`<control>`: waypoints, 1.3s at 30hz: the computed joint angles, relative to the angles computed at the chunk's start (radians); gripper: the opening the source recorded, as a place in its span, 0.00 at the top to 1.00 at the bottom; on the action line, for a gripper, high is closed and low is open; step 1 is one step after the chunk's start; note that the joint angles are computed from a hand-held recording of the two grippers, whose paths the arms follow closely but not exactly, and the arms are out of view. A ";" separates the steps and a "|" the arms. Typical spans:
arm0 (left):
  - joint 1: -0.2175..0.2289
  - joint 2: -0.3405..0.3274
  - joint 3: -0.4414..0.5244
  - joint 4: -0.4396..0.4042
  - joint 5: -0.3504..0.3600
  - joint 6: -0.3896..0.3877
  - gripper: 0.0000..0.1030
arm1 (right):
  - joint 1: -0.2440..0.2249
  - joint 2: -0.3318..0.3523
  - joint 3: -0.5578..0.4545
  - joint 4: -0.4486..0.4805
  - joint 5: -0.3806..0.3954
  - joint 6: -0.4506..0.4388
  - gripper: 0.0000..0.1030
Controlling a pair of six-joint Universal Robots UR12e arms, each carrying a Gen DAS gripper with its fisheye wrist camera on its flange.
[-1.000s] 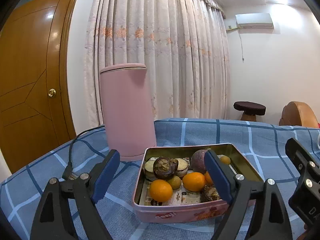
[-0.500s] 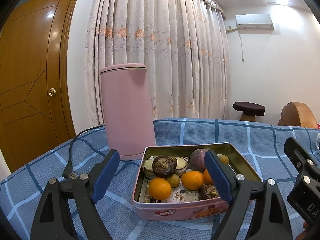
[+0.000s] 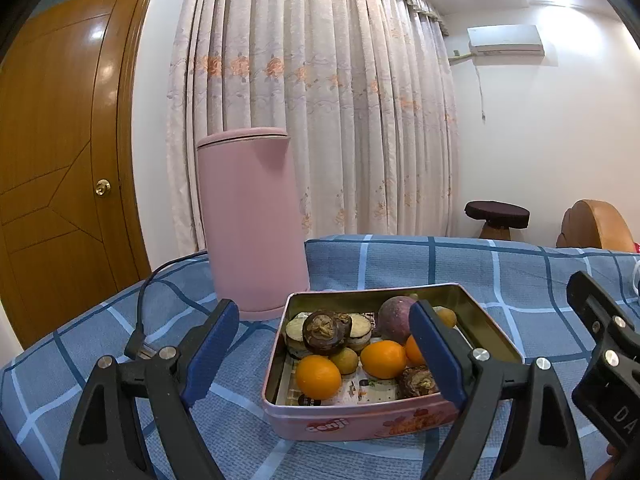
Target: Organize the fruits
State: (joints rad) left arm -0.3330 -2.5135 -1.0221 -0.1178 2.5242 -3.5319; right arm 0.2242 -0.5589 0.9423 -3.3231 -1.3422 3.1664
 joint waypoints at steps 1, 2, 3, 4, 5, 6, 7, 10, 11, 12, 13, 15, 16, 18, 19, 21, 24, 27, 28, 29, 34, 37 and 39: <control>0.000 0.001 -0.001 -0.001 0.000 -0.001 0.15 | 0.000 0.000 0.000 0.000 0.000 0.000 0.00; 0.000 0.001 -0.002 -0.003 0.000 -0.003 0.15 | 0.000 0.000 0.000 0.000 0.000 0.000 0.00; 0.000 0.000 0.000 -0.003 0.000 -0.003 0.15 | 0.000 0.000 0.000 0.000 0.000 0.000 0.00; 0.000 0.001 -0.001 -0.005 0.000 -0.005 0.15 | 0.000 0.000 0.000 0.000 0.000 0.000 0.00; 0.000 0.000 0.003 -0.009 0.000 -0.005 0.15 | 0.000 0.000 0.000 0.001 0.000 -0.001 0.00; 0.000 -0.001 0.003 -0.010 0.000 -0.005 0.15 | 0.000 0.000 0.000 0.001 0.000 -0.001 0.00; 0.000 -0.001 0.003 -0.011 0.000 -0.005 0.15 | 0.000 0.000 0.000 0.001 0.000 -0.001 0.00; 0.000 -0.001 0.004 -0.010 0.001 -0.004 0.15 | 0.000 0.000 0.000 0.001 0.000 0.000 0.00; 0.000 -0.001 0.004 -0.011 0.000 -0.005 0.15 | 0.000 0.000 0.001 0.001 0.000 0.001 0.00; 0.000 -0.001 0.004 -0.011 0.000 -0.005 0.15 | 0.000 0.000 0.000 0.001 0.000 0.000 0.00; 0.000 -0.001 0.003 -0.012 0.000 -0.005 0.14 | 0.000 0.000 0.000 0.001 0.000 0.000 0.00; 0.000 -0.001 0.004 -0.012 0.001 -0.005 0.15 | 0.000 -0.001 0.001 0.001 -0.001 -0.001 0.00; 0.000 -0.001 0.005 -0.015 0.001 -0.003 0.14 | -0.001 -0.001 0.003 0.000 -0.001 0.000 0.00; 0.000 -0.001 0.007 -0.022 0.000 0.002 0.14 | 0.000 -0.001 0.002 0.000 -0.001 0.000 0.00; 0.000 -0.002 0.008 -0.024 0.000 0.005 0.14 | -0.001 -0.001 0.002 0.000 -0.001 0.000 0.00; 0.000 -0.004 0.012 -0.030 0.002 0.010 0.14 | -0.001 -0.001 0.003 0.000 -0.001 -0.001 0.00; 0.000 -0.006 0.016 -0.029 0.001 0.020 0.14 | -0.001 -0.001 0.003 0.000 -0.001 0.000 0.00; 0.000 -0.009 0.018 -0.014 -0.003 0.031 0.14 | -0.001 -0.002 0.004 0.000 0.000 -0.001 0.00; 0.000 -0.009 0.017 -0.007 -0.006 0.034 0.14 | -0.001 -0.001 0.003 0.001 0.000 -0.001 0.00; 0.001 -0.007 0.013 0.000 -0.011 0.035 0.14 | -0.001 -0.002 0.003 0.001 0.000 -0.002 0.00; 0.004 -0.004 0.008 -0.002 -0.022 0.027 0.14 | -0.001 -0.001 0.003 0.002 0.000 -0.001 0.00; 0.004 -0.004 0.010 -0.004 -0.021 0.028 0.14 | -0.001 -0.001 0.003 0.002 0.000 -0.001 0.00; 0.004 -0.005 0.010 -0.004 -0.021 0.028 0.14 | -0.001 -0.003 0.007 0.001 -0.002 -0.002 0.00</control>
State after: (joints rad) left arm -0.3290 -2.5183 -1.0119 -0.1219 2.5029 -3.5040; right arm 0.2228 -0.5617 0.9494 -3.3222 -1.3445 3.1649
